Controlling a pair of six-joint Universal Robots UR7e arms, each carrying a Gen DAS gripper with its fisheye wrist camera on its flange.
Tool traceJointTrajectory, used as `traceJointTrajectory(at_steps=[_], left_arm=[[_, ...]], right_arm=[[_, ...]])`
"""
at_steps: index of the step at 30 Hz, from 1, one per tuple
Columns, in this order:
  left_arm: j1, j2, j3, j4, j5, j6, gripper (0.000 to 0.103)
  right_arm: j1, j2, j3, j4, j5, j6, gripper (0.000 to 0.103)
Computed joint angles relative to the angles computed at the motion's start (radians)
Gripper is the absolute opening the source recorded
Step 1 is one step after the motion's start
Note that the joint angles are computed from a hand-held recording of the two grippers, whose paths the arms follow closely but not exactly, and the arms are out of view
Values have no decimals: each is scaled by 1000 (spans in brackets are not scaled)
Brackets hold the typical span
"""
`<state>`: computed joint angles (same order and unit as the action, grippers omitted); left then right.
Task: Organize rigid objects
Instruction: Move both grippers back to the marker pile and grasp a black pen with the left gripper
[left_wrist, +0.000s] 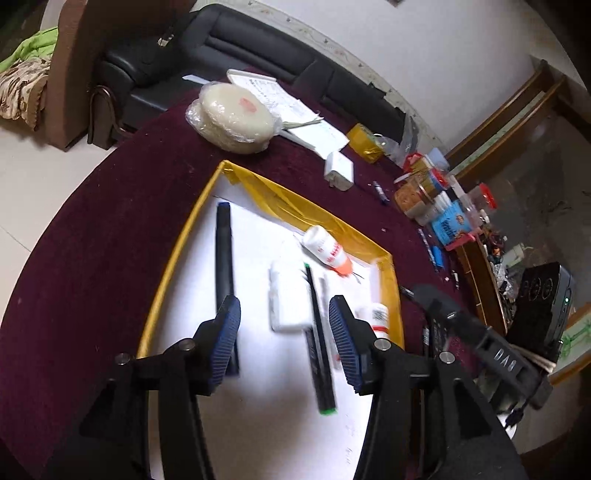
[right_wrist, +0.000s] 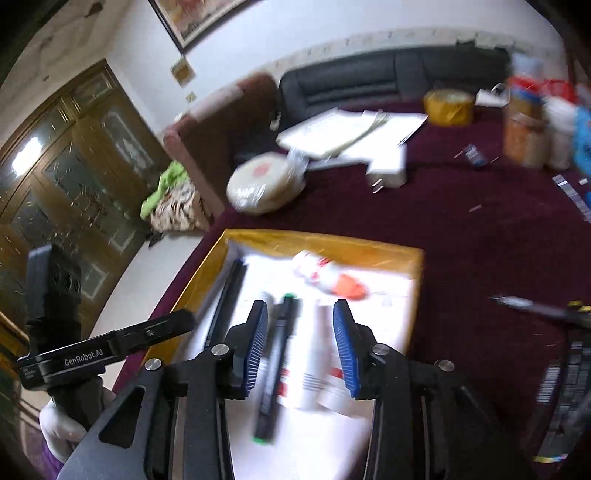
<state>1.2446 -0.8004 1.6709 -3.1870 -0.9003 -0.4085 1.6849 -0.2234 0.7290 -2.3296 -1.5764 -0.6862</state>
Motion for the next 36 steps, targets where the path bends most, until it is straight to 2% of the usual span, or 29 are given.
traceJointTrajectory(at_steps=[5, 9, 13, 16, 19, 21, 26, 29, 30, 31, 32, 33, 34, 36], left_arm=[[-52, 23, 1, 9, 6, -4, 54], [-103, 85, -60, 63, 7, 26, 63], [-136, 183, -179, 170, -33, 50, 63], [-153, 262, -278, 261, -33, 62, 63], [-170, 354, -394, 362, 18, 81, 63], [-178, 418, -479, 426, 66, 101, 63], [-181, 580, -718, 545, 195, 183, 63], [-167, 661, -860, 610, 242, 196, 62], [-162, 693, -916, 638, 264, 206, 61], [-159, 705, -930, 631, 270, 227, 51], [-163, 717, -931, 581, 291, 275, 40], [-164, 712, -916, 564, 280, 287, 17], [-165, 695, -888, 560, 262, 282, 6], [-171, 647, -805, 553, 232, 257, 6]], right_arm=[[-65, -121, 131, -167, 36, -21, 56], [-137, -155, 110, -218, 4, 20, 56], [-201, -141, 23, -208, -22, 109, 56], [-236, -126, -16, -232, -23, 129, 56], [-260, -112, -57, -212, 0, 148, 56], [-272, -100, -102, -154, 39, 172, 56], [-282, -131, -55, -167, 95, 148, 56], [-285, -135, -51, -142, 103, 149, 56], [-286, -136, -51, -135, 105, 148, 56], [-286, -137, -48, -132, 108, 148, 56], [-287, -139, -43, -133, 110, 147, 56], [-289, -142, -38, -135, 113, 148, 56], [-289, -146, -30, -142, 112, 151, 56], [-291, -146, -31, -139, 110, 159, 56]])
